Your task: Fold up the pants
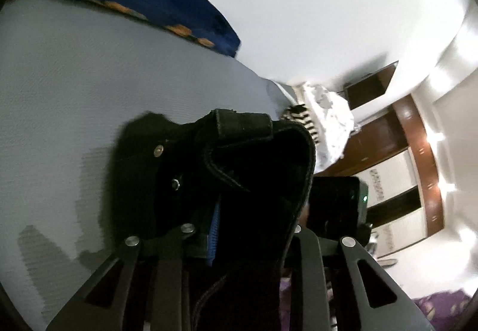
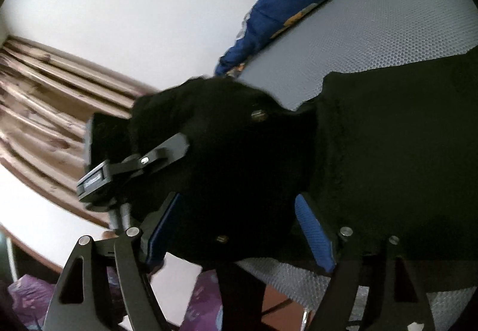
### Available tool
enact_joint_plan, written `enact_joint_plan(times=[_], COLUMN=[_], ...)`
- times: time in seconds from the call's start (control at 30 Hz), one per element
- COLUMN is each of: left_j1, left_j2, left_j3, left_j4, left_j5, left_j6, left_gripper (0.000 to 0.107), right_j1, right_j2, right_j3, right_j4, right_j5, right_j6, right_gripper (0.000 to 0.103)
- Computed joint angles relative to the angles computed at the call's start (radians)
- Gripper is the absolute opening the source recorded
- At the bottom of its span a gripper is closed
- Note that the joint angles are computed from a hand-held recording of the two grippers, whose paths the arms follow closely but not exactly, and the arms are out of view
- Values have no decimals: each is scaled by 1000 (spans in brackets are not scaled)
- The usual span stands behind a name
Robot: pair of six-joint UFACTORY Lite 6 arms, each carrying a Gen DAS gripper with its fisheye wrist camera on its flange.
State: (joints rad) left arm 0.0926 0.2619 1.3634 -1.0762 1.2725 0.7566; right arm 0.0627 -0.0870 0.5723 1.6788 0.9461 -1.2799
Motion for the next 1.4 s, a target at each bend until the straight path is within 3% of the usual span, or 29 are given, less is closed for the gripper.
enact_joint_plan(times=[0.07,0.17,0.27,0.33,0.4,0.5,0.57,0.7,0.83,0.87,0.93,0.97,1.0,1.2,1.3,1.4], left_j1=[-94,-220,-344,-426,-481,-536,-567,-562,-501,-481,-437,-410,-376,-214,-216,-267], left_j2=[21,97,211,324,425,595,656,576,352,287,181,145,115,20,0,-11], left_j3=[13,75,200,313,420,573,663,616,372,292,144,78,14,-250,-298,-322], left_j4=[-41,-122,-164,-152,-113,-161,-126,-112,-65,-33,1,-4,-4,-61,-94,-99], left_j5=[-50,-112,-184,-223,-222,-147,-168,-217,-295,-324,-367,-370,-374,-379,-402,-456], left_j6=[-33,-86,-138,-224,-267,-270,-309,-258,-184,-173,-141,-115,-99,20,59,89], left_gripper=[25,26,27,30,52,55,55,61,75,80,81,81,81,81,81,81], right_j1=[-112,-328,-478,-569,-636,-724,-772,-787,-756,-750,-699,-678,-660,-668,-703,-747], right_j2=[3,50,123,189,243,348,407,414,371,354,307,280,268,288,290,410], right_j3=[-8,3,36,67,76,87,89,85,101,108,118,123,135,225,246,294], right_j4=[-56,-148,-217,-278,-307,-342,-356,-354,-375,-393,-386,-400,-424,-450,-464,-463], right_j5=[106,264,359,392,409,416,422,454,393,364,272,216,168,152,157,143], right_j6=[-8,-29,-59,-98,-134,-191,-229,-250,-204,-180,-131,-109,-86,-83,-90,-117], right_gripper=[78,89,92,94,96,97,95,94,92,88,67,40,27,20,19,19])
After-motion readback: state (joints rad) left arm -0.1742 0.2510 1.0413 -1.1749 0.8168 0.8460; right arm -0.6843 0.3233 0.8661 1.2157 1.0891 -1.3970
